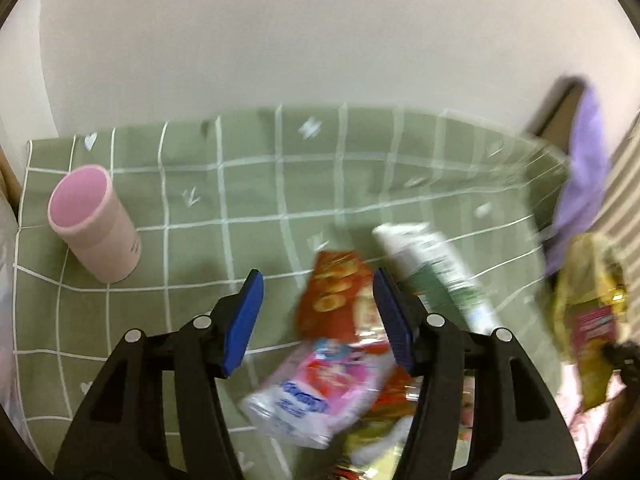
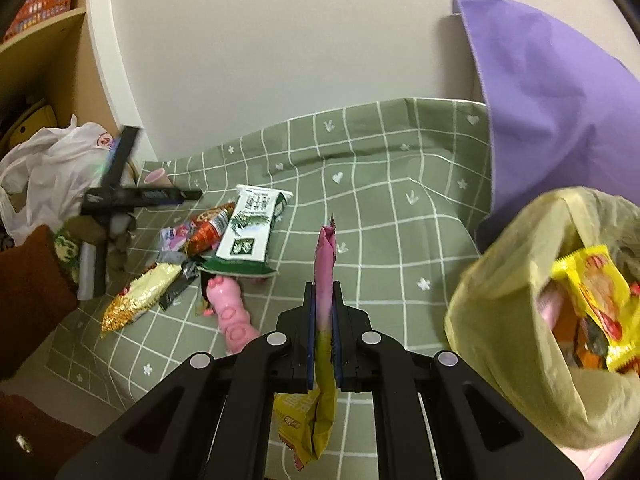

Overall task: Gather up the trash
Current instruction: 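Grasp a thin red snack stick with the left gripper while the right holds the pink wrapper, then carry both items over the yellow trash bag and open the left gripper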

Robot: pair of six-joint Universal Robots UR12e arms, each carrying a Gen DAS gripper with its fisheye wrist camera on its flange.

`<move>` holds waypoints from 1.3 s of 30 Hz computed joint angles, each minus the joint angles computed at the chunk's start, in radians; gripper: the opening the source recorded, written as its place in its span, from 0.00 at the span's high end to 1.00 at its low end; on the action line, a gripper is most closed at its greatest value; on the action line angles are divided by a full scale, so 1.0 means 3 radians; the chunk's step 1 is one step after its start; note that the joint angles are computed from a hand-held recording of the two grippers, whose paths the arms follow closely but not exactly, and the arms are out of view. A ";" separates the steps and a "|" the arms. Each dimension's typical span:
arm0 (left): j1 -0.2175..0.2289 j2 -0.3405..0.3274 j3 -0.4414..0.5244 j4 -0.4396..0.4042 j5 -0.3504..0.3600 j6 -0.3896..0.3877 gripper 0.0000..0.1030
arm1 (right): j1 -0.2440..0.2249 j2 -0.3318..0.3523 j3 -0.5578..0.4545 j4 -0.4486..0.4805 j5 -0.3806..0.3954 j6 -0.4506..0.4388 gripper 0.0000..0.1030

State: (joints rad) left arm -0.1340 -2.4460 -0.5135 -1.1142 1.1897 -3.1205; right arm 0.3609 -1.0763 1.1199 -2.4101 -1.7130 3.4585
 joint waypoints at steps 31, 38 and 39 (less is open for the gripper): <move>-0.0295 0.0296 0.0121 0.0501 -0.0445 0.0369 0.88 | 0.0004 -0.0374 0.0253 -0.0567 -0.0723 -0.0224 0.92; -0.0515 0.0056 0.0627 -0.0053 -0.0878 0.0745 0.88 | -0.0079 -0.0687 0.0542 -0.0693 -0.1104 -0.0230 0.92; -0.0552 -0.0011 0.0755 -0.0192 -0.0943 0.0801 0.88 | -0.0100 -0.0733 0.0594 -0.0699 -0.1129 -0.0178 0.92</move>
State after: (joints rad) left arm -0.2995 -2.4493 -0.2869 -1.1717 0.9067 -2.8804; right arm 0.3308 -1.2962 1.2982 -2.6199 -2.0518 3.4050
